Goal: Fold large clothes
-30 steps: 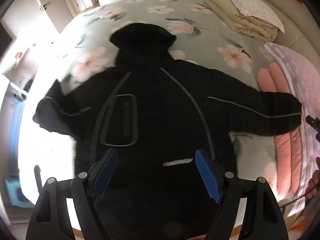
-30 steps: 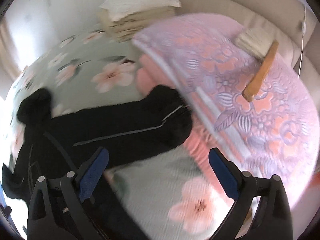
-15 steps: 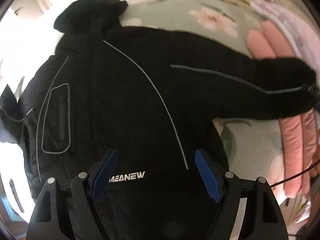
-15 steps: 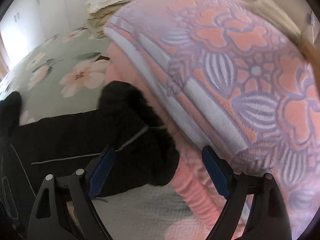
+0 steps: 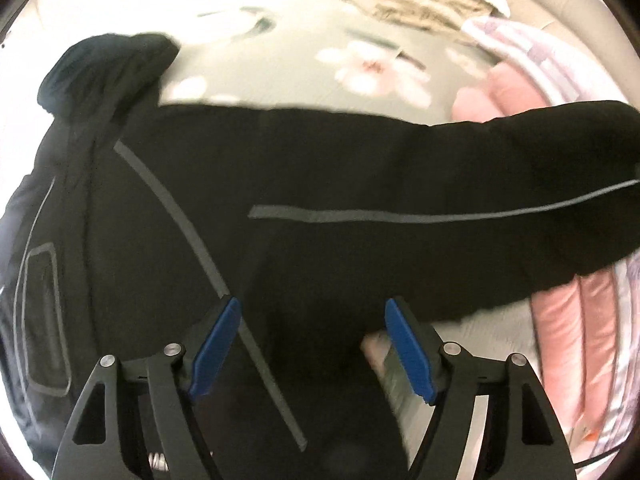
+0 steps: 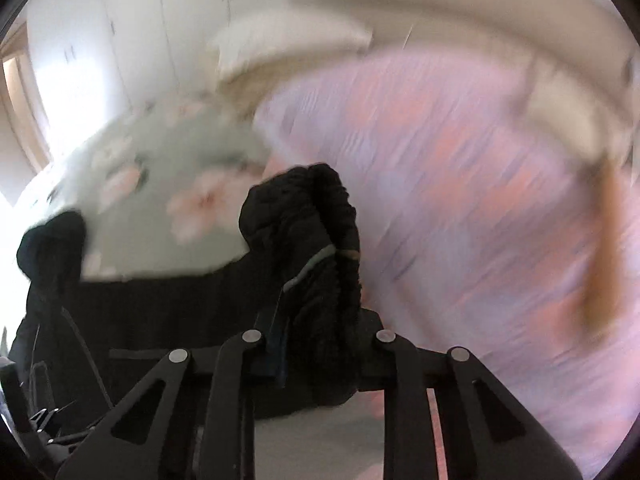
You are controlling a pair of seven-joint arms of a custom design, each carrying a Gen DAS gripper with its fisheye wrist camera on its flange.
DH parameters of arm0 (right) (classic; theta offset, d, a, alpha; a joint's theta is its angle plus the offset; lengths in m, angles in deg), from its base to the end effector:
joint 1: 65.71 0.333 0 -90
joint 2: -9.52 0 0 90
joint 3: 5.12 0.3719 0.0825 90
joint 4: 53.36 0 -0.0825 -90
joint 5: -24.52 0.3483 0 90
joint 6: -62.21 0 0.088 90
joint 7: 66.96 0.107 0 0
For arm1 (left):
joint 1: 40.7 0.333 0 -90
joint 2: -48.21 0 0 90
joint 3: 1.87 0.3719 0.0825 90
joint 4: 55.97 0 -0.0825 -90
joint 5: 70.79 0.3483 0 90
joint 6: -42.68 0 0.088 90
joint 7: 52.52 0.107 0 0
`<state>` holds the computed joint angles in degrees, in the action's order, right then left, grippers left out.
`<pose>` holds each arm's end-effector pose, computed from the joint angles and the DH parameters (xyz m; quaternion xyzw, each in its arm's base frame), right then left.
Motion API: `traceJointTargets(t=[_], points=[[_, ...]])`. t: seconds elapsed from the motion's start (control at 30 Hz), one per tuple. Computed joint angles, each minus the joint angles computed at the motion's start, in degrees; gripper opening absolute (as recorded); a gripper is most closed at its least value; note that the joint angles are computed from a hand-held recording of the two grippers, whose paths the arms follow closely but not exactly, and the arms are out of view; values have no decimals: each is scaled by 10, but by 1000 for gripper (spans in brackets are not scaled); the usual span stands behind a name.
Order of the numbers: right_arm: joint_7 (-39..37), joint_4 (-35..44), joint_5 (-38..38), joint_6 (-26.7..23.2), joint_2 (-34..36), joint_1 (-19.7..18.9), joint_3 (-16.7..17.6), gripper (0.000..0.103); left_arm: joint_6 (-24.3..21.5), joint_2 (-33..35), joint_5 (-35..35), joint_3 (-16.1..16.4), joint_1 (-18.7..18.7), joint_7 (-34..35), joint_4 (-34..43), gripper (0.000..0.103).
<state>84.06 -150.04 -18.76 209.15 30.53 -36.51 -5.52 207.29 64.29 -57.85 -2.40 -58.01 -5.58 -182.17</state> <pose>0.5941 0.3395 0.5077 -0.6521 0.6669 -0.2741 0.2340 0.5498 -0.1899 0.3761 -0.7695 0.6070 -0.1740 0.0960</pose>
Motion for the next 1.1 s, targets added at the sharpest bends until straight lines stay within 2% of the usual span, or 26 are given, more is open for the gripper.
traceJointTargets(t=[0.07, 0.13, 0.17, 0.2, 0.23, 0.27, 0.3, 0.37, 0.4, 0.5, 0.57, 0.67, 0.8, 0.93, 1.0, 1.1], points=[[29, 2, -28, -17, -17, 6, -16, 24, 4, 23, 23, 20, -15, -22, 22, 77], [29, 9, -31, -38, -20, -3, -16, 24, -5, 50, 16, 19, -13, -19, 45, 76], [24, 11, -32, -45, -20, -7, -14, 24, -10, 68, 9, 16, -10, -12, 57, 72], [16, 14, -27, -48, -15, -13, -10, 24, -16, 80, 0, 12, -7, -2, 66, 63], [4, 19, -15, -44, -5, -19, -4, 24, -32, 100, -26, -10, 12, 27, 81, 59], [-3, 23, -7, -41, 3, -22, -1, 24, -52, 118, -45, -19, 19, 42, 95, 57], [-12, 25, -2, -41, 8, -22, 1, 24, -71, 136, -48, -9, 7, 37, 111, 58], [-35, 27, 12, -39, 23, -26, 4, 23, -62, 140, -26, 24, -26, 17, 113, 58], [-47, 31, 23, -41, 30, -26, 6, 23, -73, 140, -19, 31, -36, 15, 119, 58], [-67, 42, 50, -42, 51, -25, 6, 23, -57, 125, -40, 9, -13, 37, 101, 58], [-64, 32, 59, -33, 53, -20, 5, 23, -29, 100, -62, -4, 5, 56, 65, 58], [-71, 30, 72, -28, 53, -12, 6, 23, 18, 37, -62, 15, 3, 55, -17, 58], [-71, 41, 66, -34, 50, 15, 8, 23, 31, -39, -43, 34, 22, 55, -103, 58], [-81, 73, 73, -33, 59, 41, 25, 23, 22, -138, 34, 62, 61, 11, -200, 58], [-93, 87, 101, -14, 65, 48, 43, 23, -9, -197, 156, 80, 95, -96, -241, 58], [-113, 145, 130, -15, 105, 80, 58, 23, -34, -253, 183, 87, 153, -117, -282, 58]])
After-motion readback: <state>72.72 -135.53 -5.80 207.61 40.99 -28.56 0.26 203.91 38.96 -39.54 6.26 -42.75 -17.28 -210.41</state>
